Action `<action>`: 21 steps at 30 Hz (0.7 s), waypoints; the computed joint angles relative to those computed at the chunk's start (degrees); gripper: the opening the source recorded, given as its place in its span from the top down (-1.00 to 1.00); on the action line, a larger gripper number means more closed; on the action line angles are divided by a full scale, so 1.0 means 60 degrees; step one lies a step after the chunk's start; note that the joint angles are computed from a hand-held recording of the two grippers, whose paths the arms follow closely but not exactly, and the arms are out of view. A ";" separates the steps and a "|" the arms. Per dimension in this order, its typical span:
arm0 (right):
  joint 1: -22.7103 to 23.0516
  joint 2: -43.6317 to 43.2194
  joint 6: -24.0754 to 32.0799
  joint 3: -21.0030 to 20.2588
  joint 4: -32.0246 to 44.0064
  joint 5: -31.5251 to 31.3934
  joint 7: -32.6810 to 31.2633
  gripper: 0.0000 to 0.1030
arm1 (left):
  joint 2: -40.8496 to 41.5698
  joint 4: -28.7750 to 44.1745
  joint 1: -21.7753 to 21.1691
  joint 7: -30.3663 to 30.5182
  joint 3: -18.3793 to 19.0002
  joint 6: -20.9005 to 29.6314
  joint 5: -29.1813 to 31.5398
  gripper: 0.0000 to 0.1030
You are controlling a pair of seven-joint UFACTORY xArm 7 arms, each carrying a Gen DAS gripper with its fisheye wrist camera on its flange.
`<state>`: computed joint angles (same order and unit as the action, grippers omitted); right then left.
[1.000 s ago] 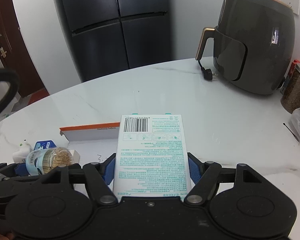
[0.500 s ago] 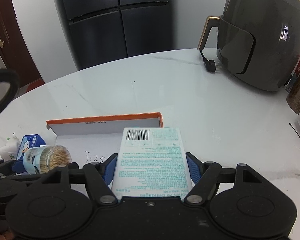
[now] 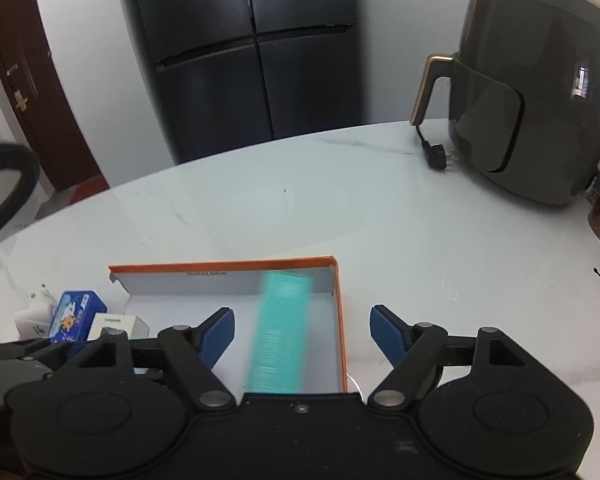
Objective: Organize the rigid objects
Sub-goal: 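Lower the jar and teal box into the tray and open both grippers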
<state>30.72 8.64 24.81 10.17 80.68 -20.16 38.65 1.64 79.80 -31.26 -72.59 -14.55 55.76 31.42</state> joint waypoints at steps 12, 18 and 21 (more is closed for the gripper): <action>0.0178 -0.0596 -0.0272 0.0438 -0.0461 -0.0383 0.0515 -0.72 | -0.1985 -0.1129 0.0324 -0.1094 -0.0653 0.1475 0.0019 -0.82; 0.0895 0.0350 0.0254 0.0569 0.0663 -0.0572 0.0130 -0.72 | -0.3882 -0.2213 0.0765 -0.1327 -0.1275 0.2759 -0.0565 -0.85; 0.1412 0.1167 0.0793 0.0520 0.1702 -0.0660 -0.0482 -0.72 | -0.4762 -0.2719 0.0978 -0.1389 -0.1434 0.3175 -0.1125 -0.86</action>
<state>39.20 15.64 29.57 13.29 90.89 -24.12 35.76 -26.94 63.49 -25.39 -80.92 -23.15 74.81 24.67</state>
